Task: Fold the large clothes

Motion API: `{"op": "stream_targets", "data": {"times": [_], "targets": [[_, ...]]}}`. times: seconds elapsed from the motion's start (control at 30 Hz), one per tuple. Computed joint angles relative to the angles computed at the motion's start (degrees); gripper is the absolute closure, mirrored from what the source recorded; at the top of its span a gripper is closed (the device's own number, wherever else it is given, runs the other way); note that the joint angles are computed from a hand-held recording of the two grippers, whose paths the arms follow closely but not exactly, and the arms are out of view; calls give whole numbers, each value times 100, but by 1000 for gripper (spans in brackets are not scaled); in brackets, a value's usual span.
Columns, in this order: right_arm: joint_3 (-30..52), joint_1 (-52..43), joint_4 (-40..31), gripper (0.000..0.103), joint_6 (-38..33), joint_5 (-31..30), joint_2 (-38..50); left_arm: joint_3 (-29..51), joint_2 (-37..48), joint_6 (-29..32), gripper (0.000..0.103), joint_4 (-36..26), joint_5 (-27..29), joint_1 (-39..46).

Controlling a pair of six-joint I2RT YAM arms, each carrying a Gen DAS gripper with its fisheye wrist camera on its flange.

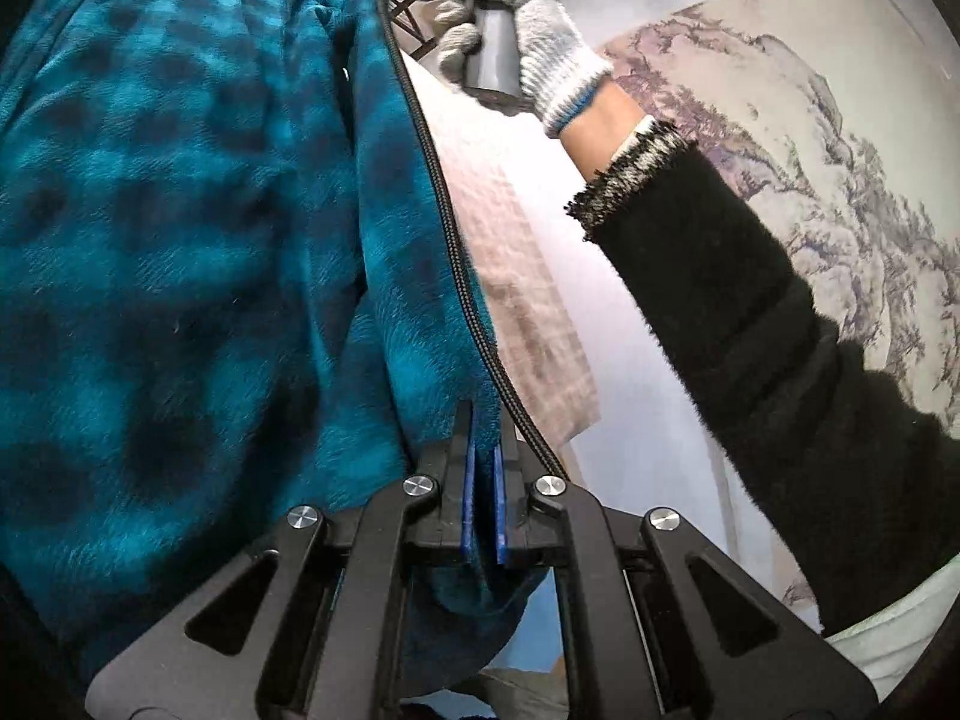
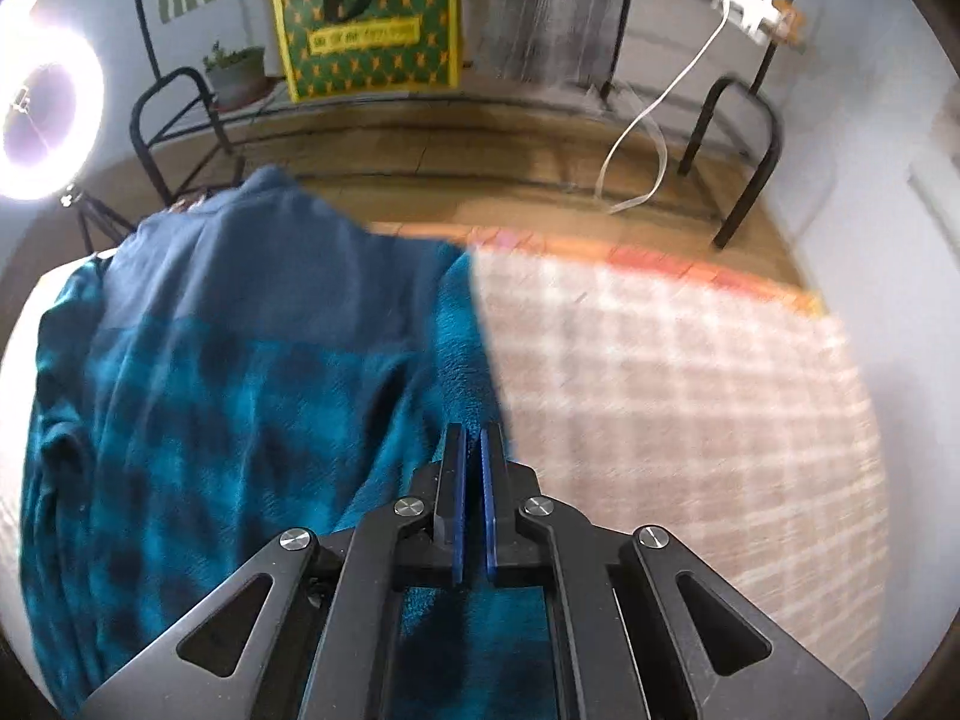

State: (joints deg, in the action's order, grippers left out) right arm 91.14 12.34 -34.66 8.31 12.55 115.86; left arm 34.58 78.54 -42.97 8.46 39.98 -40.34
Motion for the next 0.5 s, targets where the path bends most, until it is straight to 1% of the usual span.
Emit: {"op": "stream_targets", "data": {"times": [0.07, 0.17, 0.23, 0.27, 0.33, 0.37, 0.43, 0.5], "targets": [[38, 34, -46, 100, -100, 202, -173, -101, 1, -56, 101, 174, 88, 75], [378, 178, -109, 100, -260, 59, -207, -283, -205, -135, 101, 223, -21, 152], [704, 414, -151, 100, -438, 170, -16, -499, -446, -168, 101, 183, -59, 306], [970, 598, -223, 100, -558, 318, 197, -648, -629, -209, 101, 81, -111, 422], [1450, 858, -321, 100, -688, 392, 692, -830, -786, -285, 101, -30, -200, 535], [1741, 958, -426, 100, -681, 354, 996, -944, -843, -314, 101, -172, -302, 632], [2218, 1108, -591, 100, -663, 204, 1528, -1096, -803, -400, 101, -213, -273, 779], [2783, 1163, -845, 100, -690, -72, 2097, -1113, -750, -268, 101, -410, -502, 779]]}}
